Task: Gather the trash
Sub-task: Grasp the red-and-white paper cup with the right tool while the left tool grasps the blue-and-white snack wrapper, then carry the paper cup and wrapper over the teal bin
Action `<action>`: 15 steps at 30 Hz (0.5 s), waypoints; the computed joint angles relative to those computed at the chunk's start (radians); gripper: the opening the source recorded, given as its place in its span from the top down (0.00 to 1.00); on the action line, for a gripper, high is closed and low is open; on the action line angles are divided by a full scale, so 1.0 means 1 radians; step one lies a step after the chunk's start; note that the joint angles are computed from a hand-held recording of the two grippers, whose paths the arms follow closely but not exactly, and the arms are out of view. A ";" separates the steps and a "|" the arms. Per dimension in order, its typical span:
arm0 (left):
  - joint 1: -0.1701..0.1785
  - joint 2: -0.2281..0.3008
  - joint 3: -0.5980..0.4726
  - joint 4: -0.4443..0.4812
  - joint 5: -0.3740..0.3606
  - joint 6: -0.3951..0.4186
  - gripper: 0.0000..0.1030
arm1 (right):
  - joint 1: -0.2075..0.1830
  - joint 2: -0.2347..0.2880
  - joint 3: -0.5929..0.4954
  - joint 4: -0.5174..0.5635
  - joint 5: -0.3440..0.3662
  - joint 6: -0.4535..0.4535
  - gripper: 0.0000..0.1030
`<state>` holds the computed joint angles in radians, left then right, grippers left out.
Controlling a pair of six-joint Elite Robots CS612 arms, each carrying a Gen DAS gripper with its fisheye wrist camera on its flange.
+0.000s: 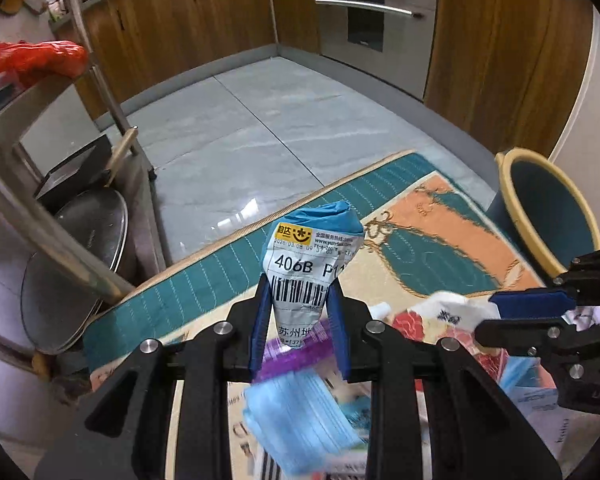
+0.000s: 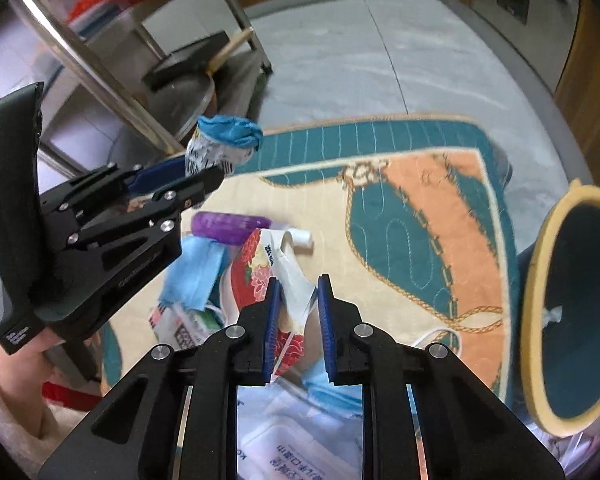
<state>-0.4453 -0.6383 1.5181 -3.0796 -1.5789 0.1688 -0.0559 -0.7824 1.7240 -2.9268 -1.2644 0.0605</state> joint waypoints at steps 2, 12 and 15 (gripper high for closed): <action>-0.008 -0.022 0.032 -0.026 0.017 0.006 0.74 | 0.006 -0.017 0.025 -0.051 -0.041 -0.011 0.81; -0.035 -0.113 0.163 -0.133 0.061 -0.066 0.74 | -0.010 -0.057 0.094 -0.192 -0.112 0.028 0.81; -0.050 -0.130 0.191 -0.165 0.054 -0.080 0.74 | -0.025 -0.068 0.118 -0.232 -0.123 0.043 0.81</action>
<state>-0.4955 -0.7681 1.7090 -3.2442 -1.5250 0.0886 -0.0813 -0.8502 1.8415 -3.1585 -1.3874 0.1034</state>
